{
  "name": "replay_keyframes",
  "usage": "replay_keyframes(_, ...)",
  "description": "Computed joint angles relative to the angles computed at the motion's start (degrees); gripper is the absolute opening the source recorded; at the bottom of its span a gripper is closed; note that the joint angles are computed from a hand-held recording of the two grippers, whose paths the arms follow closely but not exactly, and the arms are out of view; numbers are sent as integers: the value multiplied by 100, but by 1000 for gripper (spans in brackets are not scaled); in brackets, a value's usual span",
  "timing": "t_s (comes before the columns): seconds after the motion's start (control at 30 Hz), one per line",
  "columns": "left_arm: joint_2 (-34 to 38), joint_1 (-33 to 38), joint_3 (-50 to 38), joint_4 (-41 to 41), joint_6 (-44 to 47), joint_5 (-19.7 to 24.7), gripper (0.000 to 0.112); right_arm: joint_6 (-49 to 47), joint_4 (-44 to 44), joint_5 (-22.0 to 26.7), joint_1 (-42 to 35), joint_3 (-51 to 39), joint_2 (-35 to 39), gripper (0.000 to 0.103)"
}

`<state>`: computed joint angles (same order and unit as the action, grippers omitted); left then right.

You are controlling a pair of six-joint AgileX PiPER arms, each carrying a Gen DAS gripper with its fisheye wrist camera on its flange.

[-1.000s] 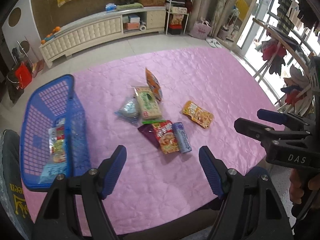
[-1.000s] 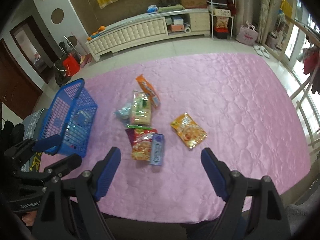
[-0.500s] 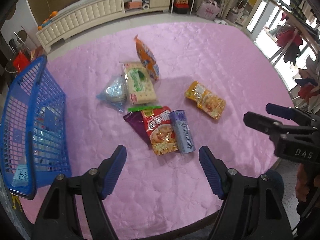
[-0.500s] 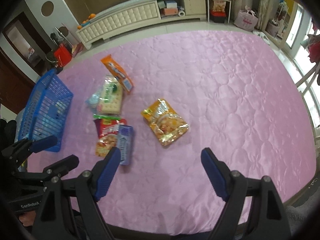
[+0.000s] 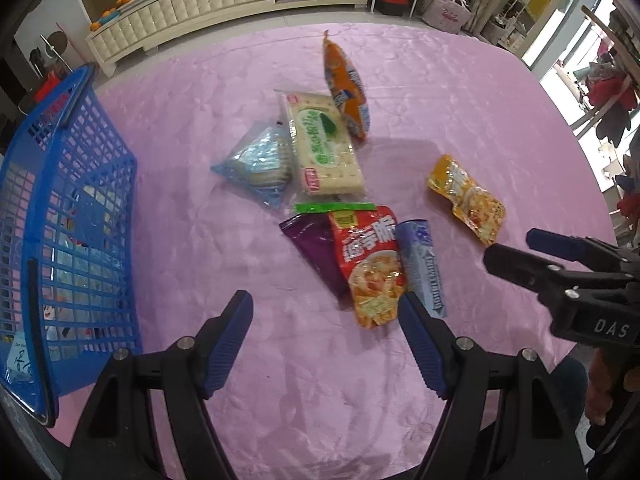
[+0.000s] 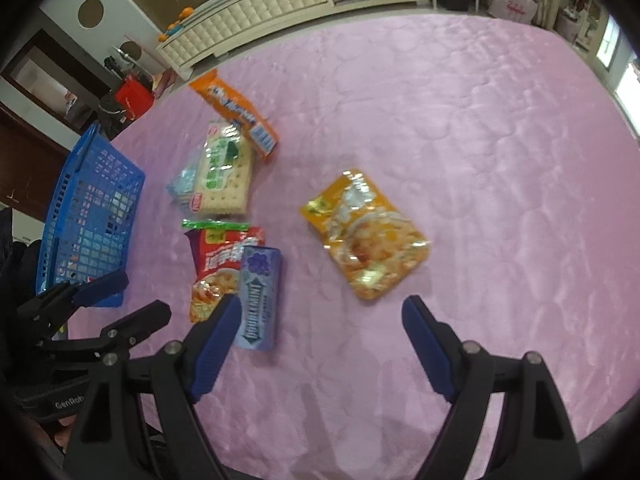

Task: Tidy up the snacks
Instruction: 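Move the right gripper to the blue Doublemint gum box and grasp it, then grasp the red konjac snack bag with the left gripper while right holds the gum box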

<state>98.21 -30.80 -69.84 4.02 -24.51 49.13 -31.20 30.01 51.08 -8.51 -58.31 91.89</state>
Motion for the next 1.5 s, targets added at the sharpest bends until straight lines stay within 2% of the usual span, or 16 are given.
replay_keyframes(0.1, -3, 163, 87, -124, 153, -88, 73, -48, 279, 123, 118, -119, 291, 84)
replay_keyframes(0.4, -146, 555, 367, -456, 454, -251, 73, 267, 438, 181, 596, -361, 851, 62)
replay_keyframes(0.5, -236, 582, 379, -390, 436, -197, 73, 307, 484, 236, 662, -440, 1008, 53)
replay_keyframes(0.6, -311, 521, 356, -260, 346, -158, 73, 573, 291, 20, 746, -375, 955, 35)
replay_keyframes(0.77, -359, 303, 223, -41, 96, -29, 73, 232, 445, 104, 604, -200, 797, 35)
replay_keyframes(0.97, -176, -18, -34, 8, -61, 134, 73, -187, 569, 329, 75, -61, 471, 35)
replay_keyframes(1.1, 84, -145, -299, -75, -198, 239, 74, -414, 610, 562, -402, -99, 338, 35)
replay_keyframes(1.13, 173, -180, -398, -85, -230, 296, 80, -455, 604, 608, -484, -120, 327, 35)
replay_keyframes(1.2, 380, -265, -617, -38, -292, 411, 81, -588, 595, 727, -718, -159, 310, 35)
replay_keyframes(1.5, 1273, -473, -1384, 166, -620, 766, 81, -798, 682, 677, -995, -184, 485, 35)
